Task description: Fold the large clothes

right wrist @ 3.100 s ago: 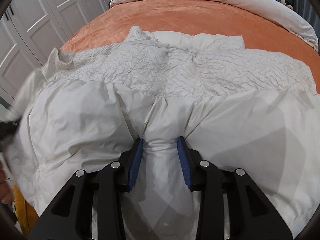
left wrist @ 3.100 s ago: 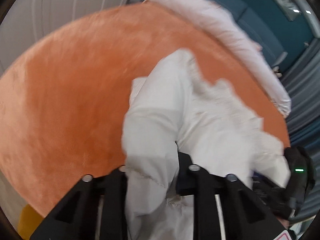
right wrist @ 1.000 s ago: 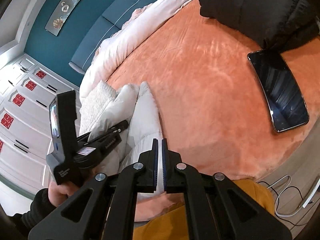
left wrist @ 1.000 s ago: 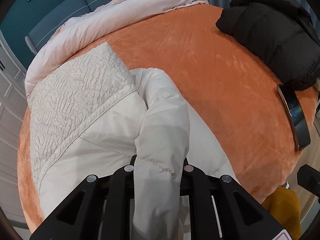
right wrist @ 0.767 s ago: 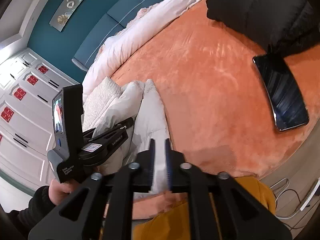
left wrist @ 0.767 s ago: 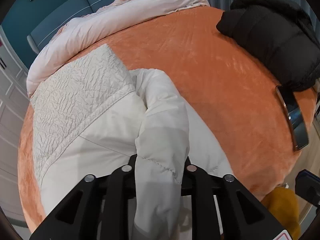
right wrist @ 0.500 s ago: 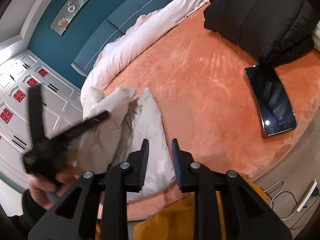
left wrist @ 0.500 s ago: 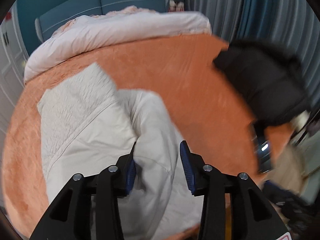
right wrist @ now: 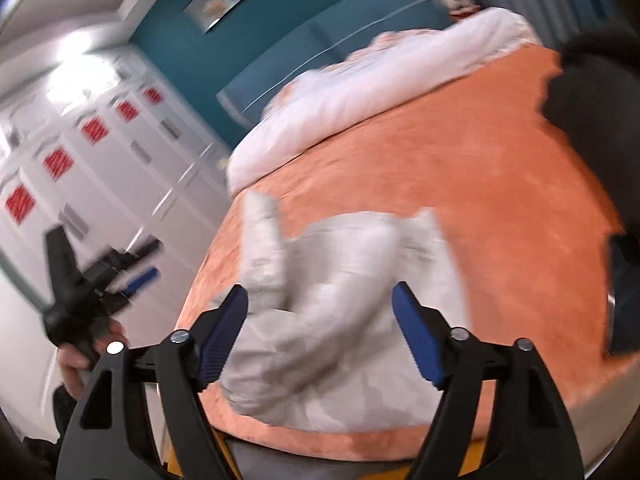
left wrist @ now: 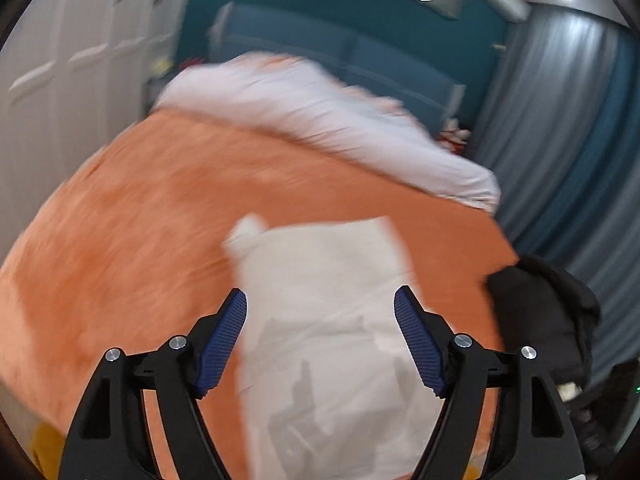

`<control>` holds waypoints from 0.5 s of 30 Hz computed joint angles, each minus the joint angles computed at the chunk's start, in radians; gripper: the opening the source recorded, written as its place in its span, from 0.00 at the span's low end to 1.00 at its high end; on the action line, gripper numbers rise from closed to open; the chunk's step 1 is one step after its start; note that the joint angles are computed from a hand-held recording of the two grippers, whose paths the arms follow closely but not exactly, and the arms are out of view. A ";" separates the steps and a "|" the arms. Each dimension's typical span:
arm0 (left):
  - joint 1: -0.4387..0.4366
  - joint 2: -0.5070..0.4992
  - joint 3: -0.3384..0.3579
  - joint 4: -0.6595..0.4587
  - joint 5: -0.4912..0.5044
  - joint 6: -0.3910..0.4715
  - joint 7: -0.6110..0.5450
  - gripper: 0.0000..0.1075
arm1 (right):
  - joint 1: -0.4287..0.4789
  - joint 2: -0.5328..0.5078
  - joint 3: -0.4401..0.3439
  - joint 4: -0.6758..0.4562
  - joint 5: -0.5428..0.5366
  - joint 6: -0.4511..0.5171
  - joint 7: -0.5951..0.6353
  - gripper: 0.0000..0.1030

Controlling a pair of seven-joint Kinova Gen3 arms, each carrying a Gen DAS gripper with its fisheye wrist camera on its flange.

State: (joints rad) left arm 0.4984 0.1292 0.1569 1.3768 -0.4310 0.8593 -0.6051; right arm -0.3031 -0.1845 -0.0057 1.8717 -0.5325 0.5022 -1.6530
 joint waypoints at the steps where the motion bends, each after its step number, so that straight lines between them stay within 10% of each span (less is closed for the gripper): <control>1: 0.005 -0.006 -0.012 0.023 -0.003 0.010 0.011 0.68 | -0.007 0.034 -0.029 -0.046 0.040 0.003 -0.007 0.81; 8: -0.036 -0.035 0.006 0.124 0.048 0.015 -0.005 0.68 | -0.143 0.302 -0.049 -0.360 0.310 0.139 -0.194 0.80; 12: -0.037 -0.050 0.006 0.152 0.034 -0.005 0.010 0.68 | -0.129 0.388 -0.057 -0.391 0.310 0.166 -0.232 0.00; 15: -0.045 -0.049 0.021 0.133 0.027 -0.004 -0.007 0.68 | 0.010 0.323 -0.161 -0.277 0.188 0.057 -0.168 0.00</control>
